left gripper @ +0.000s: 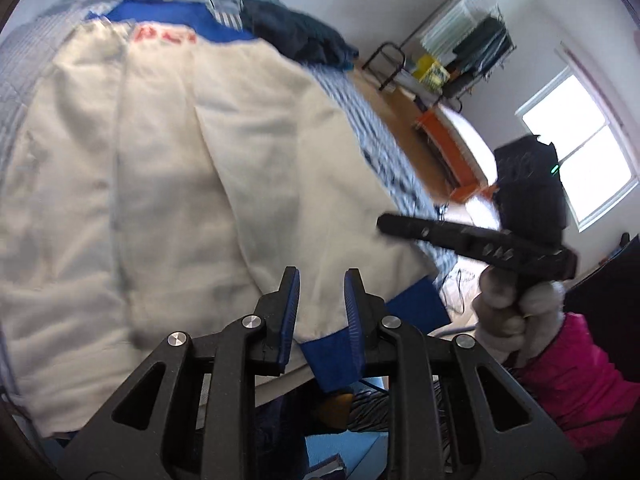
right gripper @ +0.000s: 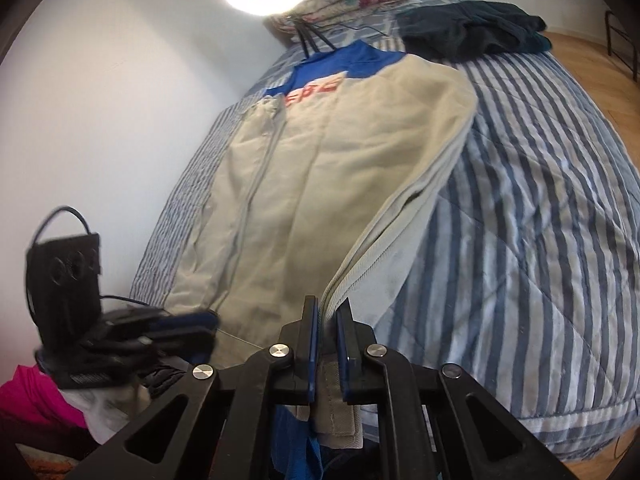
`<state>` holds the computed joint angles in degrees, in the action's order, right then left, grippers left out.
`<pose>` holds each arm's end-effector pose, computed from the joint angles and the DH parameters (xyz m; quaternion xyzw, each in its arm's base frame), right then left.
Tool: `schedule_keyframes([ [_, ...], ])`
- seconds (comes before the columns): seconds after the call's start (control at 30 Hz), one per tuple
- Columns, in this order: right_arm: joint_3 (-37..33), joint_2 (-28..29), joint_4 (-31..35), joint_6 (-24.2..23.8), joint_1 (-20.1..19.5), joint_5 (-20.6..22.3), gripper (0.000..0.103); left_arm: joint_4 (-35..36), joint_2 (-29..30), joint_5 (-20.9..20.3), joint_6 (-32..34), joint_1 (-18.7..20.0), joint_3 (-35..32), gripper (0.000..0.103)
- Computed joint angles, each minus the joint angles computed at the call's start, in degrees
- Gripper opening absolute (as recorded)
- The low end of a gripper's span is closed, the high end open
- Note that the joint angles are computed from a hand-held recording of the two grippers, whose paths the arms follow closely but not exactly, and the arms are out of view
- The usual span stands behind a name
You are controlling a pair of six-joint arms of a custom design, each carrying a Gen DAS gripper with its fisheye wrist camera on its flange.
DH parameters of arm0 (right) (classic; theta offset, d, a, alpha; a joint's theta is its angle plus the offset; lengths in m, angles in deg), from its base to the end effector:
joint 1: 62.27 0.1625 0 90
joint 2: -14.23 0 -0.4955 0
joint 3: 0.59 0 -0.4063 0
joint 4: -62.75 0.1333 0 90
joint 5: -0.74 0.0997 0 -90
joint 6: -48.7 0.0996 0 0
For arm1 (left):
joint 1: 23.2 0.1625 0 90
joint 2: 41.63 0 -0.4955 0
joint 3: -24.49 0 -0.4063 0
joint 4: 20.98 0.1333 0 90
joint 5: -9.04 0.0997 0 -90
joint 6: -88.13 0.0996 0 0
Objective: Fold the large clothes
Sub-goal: 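Fold the held side edge inward over the sleeve and open the right gripper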
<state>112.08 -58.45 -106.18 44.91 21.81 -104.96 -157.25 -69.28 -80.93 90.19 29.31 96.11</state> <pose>0.0442 -0.6044 0.3625 -0.0629 -0.9330 0.3181 0.1563 -0.4024 -0.7437 0.0148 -0.3383 -0.9408 0.0192 0.0059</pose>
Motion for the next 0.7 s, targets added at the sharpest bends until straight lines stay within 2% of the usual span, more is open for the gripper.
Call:
schedule_keyframes([
  [0.17, -3.89, 3.42, 2.49, -1.91, 2.20, -0.55, 0.006, -3.91, -3.83, 2.70, -1.08, 1.82, -0.41, 0.021],
  [0.33, -8.65, 7.86, 6.33, -5.10, 4.88, -3.06, 0.006, -6.39, -4.71, 5.40, -3.66, 4.09, -3.57, 0.021],
  [0.47, -12.27, 11.77, 10.40, -7.78, 6.56, -5.43, 0.005, -8.28, -5.05, 5.79, -5.52, 5.76, -5.29, 0.021],
  [0.7, -18.17, 18.46, 19.46, -9.25, 7.30, -8.11, 0.004, -9.22, -5.78, 6.34, -6.26, 7.37, -5.13, 0.021],
])
